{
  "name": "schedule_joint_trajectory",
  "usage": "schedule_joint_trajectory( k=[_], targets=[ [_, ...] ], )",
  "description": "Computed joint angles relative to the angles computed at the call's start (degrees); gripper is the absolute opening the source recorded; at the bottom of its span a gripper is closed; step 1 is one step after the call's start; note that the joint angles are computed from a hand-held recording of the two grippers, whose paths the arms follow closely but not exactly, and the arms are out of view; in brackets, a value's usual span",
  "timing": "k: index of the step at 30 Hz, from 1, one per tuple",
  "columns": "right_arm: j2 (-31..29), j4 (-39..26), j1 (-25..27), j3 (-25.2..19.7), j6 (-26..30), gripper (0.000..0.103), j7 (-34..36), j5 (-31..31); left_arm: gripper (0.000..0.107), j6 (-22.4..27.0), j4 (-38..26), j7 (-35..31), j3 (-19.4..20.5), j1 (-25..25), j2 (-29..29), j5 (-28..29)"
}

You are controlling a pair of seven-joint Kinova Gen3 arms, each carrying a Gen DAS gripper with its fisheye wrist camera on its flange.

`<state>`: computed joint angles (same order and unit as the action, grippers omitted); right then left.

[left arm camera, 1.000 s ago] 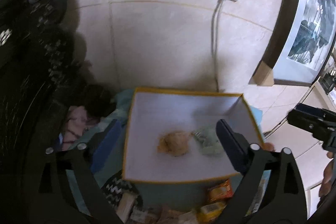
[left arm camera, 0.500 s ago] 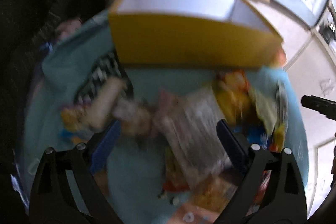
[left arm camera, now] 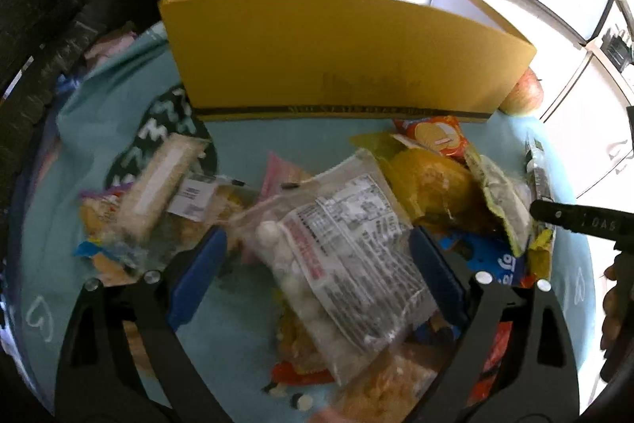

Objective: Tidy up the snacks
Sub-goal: 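Grasp the clear candy bag with the left gripper while the right grasps the duck-neck pack, then lift both held packs over the yellow box and release them inside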

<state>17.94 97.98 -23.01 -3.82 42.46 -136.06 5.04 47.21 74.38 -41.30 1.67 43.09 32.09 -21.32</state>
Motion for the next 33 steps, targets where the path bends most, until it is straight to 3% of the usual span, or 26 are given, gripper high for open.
schedule_joint_trajectory(
  k=[3,5,6,8,9,18,26,33],
  targets=[
    [0.9,0.0,2.0,-1.6,-2.2,0.065,3.9,-2.8,0.095,-0.4,-0.2,-2.6,1.8,-1.6,1.0,1.8],
    [0.9,0.2,3.3,-2.8,-3.5,0.05,7.7,-4.7,0.065,-0.2,0.1,-5.3,2.7,-2.1,1.1,2.8],
    [0.9,-0.1,2.8,-2.7,-3.2,0.042,9.0,-4.4,0.061,-1.1,1.4,-5.8,2.0,-1.3,0.3,2.1],
    [0.3,-0.1,2.0,-2.6,-3.3,0.029,10.7,-4.1,0.043,-4.1,4.6,-7.0,2.7,-2.6,-1.7,3.5],
    [0.1,-0.1,1.8,-2.6,-3.2,0.028,11.2,-4.2,0.04,-5.1,5.6,-7.3,2.8,-3.0,-2.4,4.2],
    [-5.6,5.9,2.3,-2.8,-7.5,0.028,13.1,-7.8,0.038,-12.2,15.6,-1.0,0.8,-1.7,-11.5,1.5],
    [-13.7,8.2,3.7,-3.5,-8.0,0.028,15.3,-9.8,0.038,-13.6,18.2,4.1,2.1,-3.0,-15.8,-1.8],
    [-16.2,8.0,3.9,-4.2,-7.7,0.028,17.4,-11.7,0.039,-13.4,18.4,6.2,3.6,-3.4,-18.0,-4.8]
  ],
)
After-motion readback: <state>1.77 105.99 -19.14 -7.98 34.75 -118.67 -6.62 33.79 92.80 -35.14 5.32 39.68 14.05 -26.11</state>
